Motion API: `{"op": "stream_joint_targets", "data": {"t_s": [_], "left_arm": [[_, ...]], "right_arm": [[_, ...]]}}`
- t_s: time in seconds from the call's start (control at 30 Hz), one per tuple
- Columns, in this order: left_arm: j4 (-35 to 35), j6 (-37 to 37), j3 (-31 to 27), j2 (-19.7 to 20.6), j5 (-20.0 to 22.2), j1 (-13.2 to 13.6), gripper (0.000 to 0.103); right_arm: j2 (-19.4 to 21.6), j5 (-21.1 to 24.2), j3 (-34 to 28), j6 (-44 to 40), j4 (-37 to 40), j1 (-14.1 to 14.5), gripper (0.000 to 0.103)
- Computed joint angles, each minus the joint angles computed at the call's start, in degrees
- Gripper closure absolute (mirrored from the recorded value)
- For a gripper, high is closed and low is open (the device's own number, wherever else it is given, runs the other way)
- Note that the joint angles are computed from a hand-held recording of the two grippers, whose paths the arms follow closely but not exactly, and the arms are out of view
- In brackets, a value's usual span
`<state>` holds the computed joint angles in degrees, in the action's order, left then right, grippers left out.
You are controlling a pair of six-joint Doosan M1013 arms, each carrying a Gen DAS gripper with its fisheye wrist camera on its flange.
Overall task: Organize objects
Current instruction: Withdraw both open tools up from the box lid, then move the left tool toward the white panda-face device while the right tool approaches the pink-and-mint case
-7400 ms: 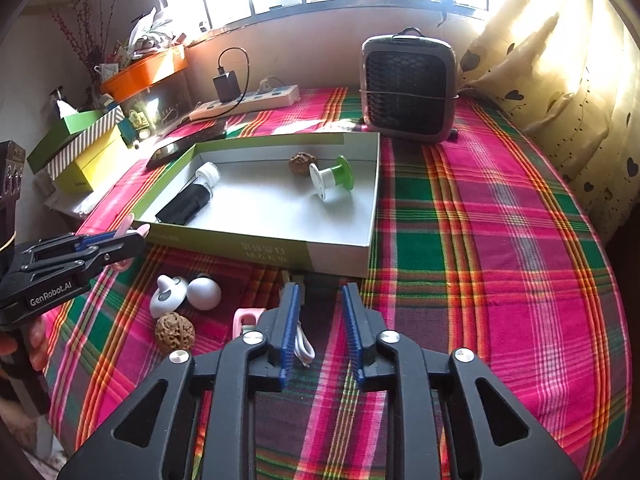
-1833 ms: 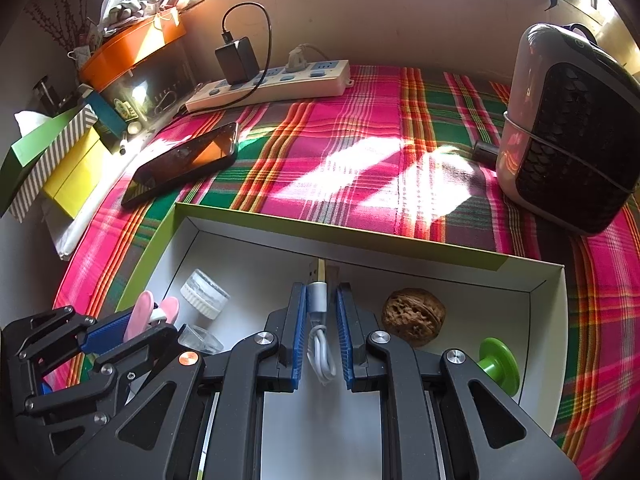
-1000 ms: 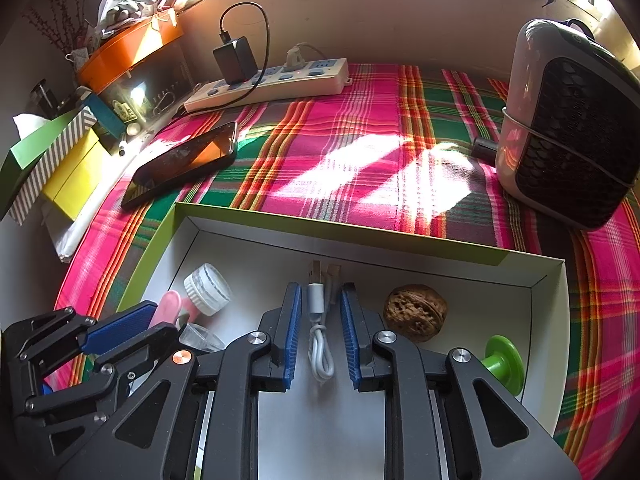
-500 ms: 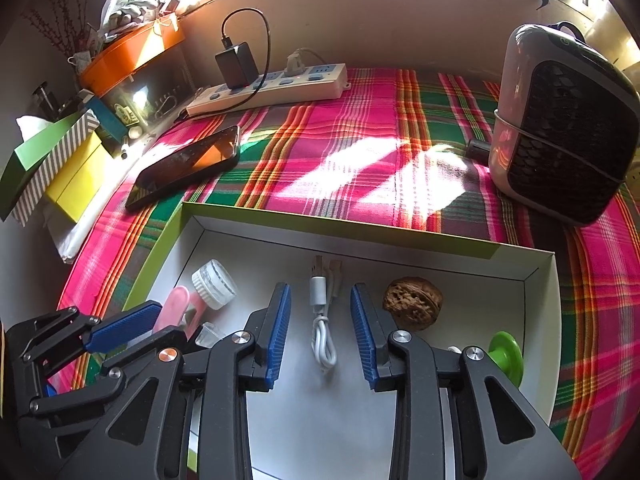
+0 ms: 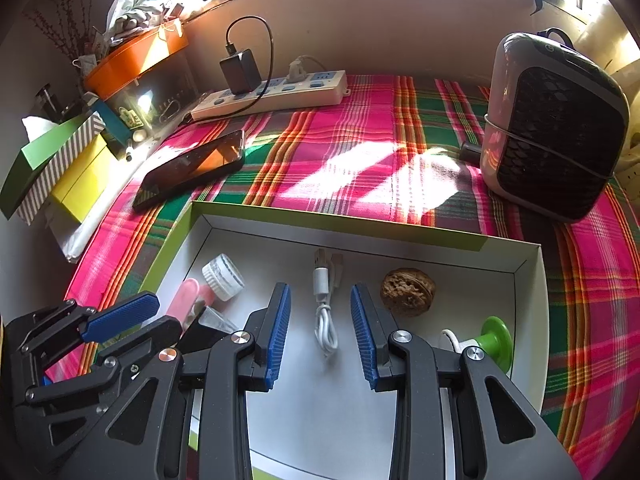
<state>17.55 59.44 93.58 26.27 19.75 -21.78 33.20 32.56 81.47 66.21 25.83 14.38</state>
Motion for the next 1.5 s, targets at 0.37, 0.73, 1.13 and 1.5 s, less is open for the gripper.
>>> {"op": "stream_joint_targets", "data": {"t_s": [0.37, 0.73, 1.13, 1.5], "left_arm": [[3.9, -4.5, 2.0, -1.9, -1.2, -0.4, 0.078], [6.7, -7.7, 5.2, -4.6, -3.2, -1.2, 0.078], [-5.0, 2.9, 8.4, -6.5, -5.6, -1.5, 0.074], [-40.5, 37.3, 9.1, -5.9, -4.1, -0.9, 0.061]], "right_arm": [[-3.6, -3.8, 4.7, -3.7, 3.1, -0.7, 0.070], [-7.6, -7.9, 10.3, -9.0, 6.8, -1.1, 0.063], [-10.7, -9.8, 16.3, -16.5, 13.2, -2.0, 0.059], [-12.5, -10.0, 20.7, -25.1, 19.5, -2.9, 0.054]]}}
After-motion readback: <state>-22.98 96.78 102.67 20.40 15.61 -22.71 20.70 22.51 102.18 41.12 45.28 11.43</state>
